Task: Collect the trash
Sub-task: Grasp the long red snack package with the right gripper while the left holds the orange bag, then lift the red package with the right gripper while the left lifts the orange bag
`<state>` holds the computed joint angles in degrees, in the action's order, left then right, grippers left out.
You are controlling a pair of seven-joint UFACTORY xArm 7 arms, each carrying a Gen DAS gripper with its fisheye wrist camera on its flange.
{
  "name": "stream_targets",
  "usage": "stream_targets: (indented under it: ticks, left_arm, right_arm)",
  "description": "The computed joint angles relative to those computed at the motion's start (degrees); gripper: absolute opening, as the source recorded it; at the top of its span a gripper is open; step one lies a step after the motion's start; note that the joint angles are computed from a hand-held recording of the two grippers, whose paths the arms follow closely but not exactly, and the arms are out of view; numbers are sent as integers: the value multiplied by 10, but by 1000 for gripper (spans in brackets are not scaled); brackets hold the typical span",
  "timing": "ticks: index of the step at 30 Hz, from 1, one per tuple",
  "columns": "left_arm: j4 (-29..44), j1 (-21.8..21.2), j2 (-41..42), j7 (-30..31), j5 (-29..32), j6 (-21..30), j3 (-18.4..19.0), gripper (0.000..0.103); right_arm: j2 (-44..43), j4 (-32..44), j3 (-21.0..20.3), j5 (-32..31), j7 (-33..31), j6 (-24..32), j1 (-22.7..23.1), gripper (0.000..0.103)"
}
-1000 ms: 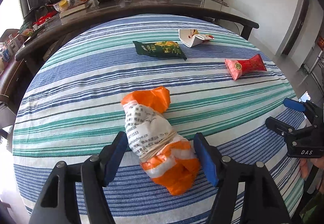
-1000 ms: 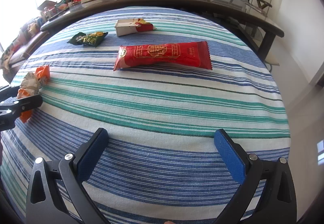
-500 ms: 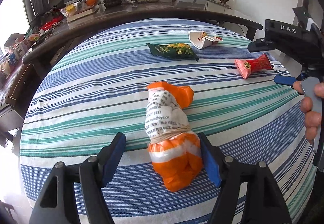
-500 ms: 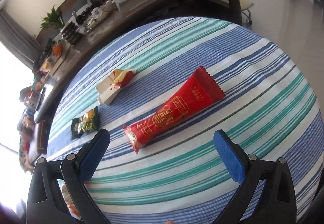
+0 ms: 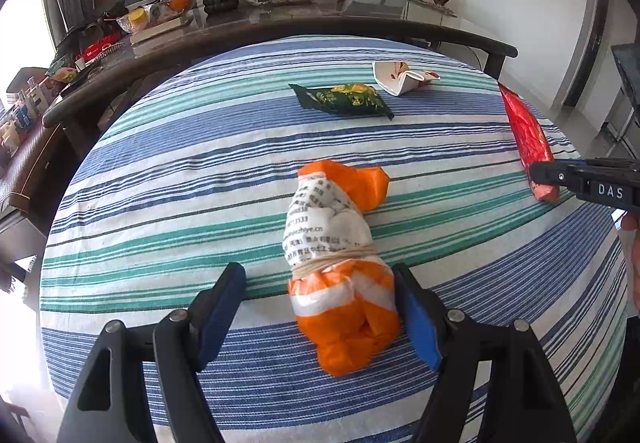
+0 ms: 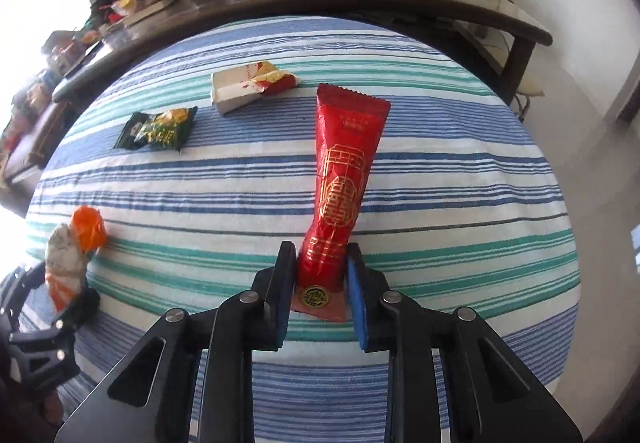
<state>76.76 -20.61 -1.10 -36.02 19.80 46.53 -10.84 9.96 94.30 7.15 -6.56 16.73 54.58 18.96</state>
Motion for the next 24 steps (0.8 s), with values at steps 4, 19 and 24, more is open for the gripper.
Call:
stream_targets:
  ticks: [4, 19, 24]
  left_arm:
    - [-4, -1, -2, -12, 8, -5, -1, 77]
    - [12, -5, 16, -38, 27, 3, 3, 91]
    - [18, -7, 22, -35, 26, 6, 5, 94]
  right_arm:
    - [-67, -67, 6, -10, -123, 16, -10, 25]
    - [-96, -174, 17, 85, -126, -145, -16, 77]
    - [-98, -188, 19, 57, -130, -162, -11, 92]
